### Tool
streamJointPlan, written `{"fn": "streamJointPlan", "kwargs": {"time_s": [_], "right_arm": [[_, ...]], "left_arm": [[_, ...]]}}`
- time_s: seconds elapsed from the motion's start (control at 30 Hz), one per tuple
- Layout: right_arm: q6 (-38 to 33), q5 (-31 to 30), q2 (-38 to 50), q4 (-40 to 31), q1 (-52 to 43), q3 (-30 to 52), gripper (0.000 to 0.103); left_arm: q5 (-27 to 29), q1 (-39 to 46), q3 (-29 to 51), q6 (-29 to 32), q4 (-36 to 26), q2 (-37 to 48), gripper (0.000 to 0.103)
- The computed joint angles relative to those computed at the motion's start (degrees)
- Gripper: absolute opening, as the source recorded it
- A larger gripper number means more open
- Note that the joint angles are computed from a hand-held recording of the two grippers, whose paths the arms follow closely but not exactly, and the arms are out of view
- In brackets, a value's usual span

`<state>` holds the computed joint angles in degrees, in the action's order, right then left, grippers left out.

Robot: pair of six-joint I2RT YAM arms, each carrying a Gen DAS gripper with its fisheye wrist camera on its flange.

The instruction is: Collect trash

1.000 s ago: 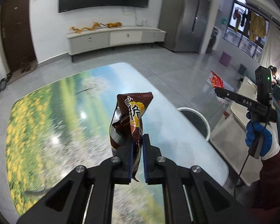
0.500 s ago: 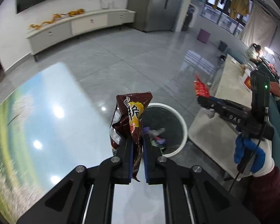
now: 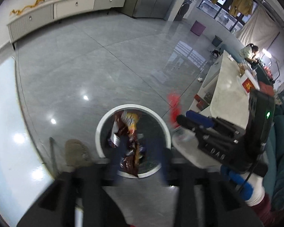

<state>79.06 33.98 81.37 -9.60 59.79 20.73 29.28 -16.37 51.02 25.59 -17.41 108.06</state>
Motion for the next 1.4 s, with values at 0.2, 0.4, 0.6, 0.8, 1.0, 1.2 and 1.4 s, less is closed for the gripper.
{"fn": "streamJointPlan", "kwargs": {"time_s": [0.2, 0.4, 0.6, 0.8, 1.0, 1.2, 1.4], "right_arm": [[2.8, -0.6, 2.3, 0.6, 0.4, -0.5, 0.053], [4.6, 0.1, 1.5, -2.9, 2.1, 1.4, 0.053], [2.4, 2.8, 1.3, -10.7, 3.7, 9.1, 0.058], [-0.6, 6.9, 4.8, -18.0, 6.5, 21.0, 0.069], [-5.1, 9.3, 11.9, -21.8, 8.2, 33.8, 0.08], [-11.7, 10.3, 22.5, -24.8, 9.1, 50.4, 0.089], [-17.5, 11.5, 34.3, -28.4, 10.6, 68.8, 0.102]], "left_arm": [[0.3, 2.2, -1.1, 1.2, 0.1, -1.0, 0.067], [-2.3, 4.3, -7.1, 0.9, 4.8, -8.5, 0.067], [-2.9, 12.7, -12.4, 2.6, 7.9, -18.2, 0.067], [1.5, 27.2, -11.5, 8.5, 5.6, -20.8, 0.068], [6.0, 41.8, -5.9, 12.5, 4.6, -17.1, 0.07], [11.0, 55.2, 2.7, 13.2, 4.3, -12.2, 0.078], [13.8, 64.5, 7.3, 11.3, 10.5, -9.2, 0.086]]}}
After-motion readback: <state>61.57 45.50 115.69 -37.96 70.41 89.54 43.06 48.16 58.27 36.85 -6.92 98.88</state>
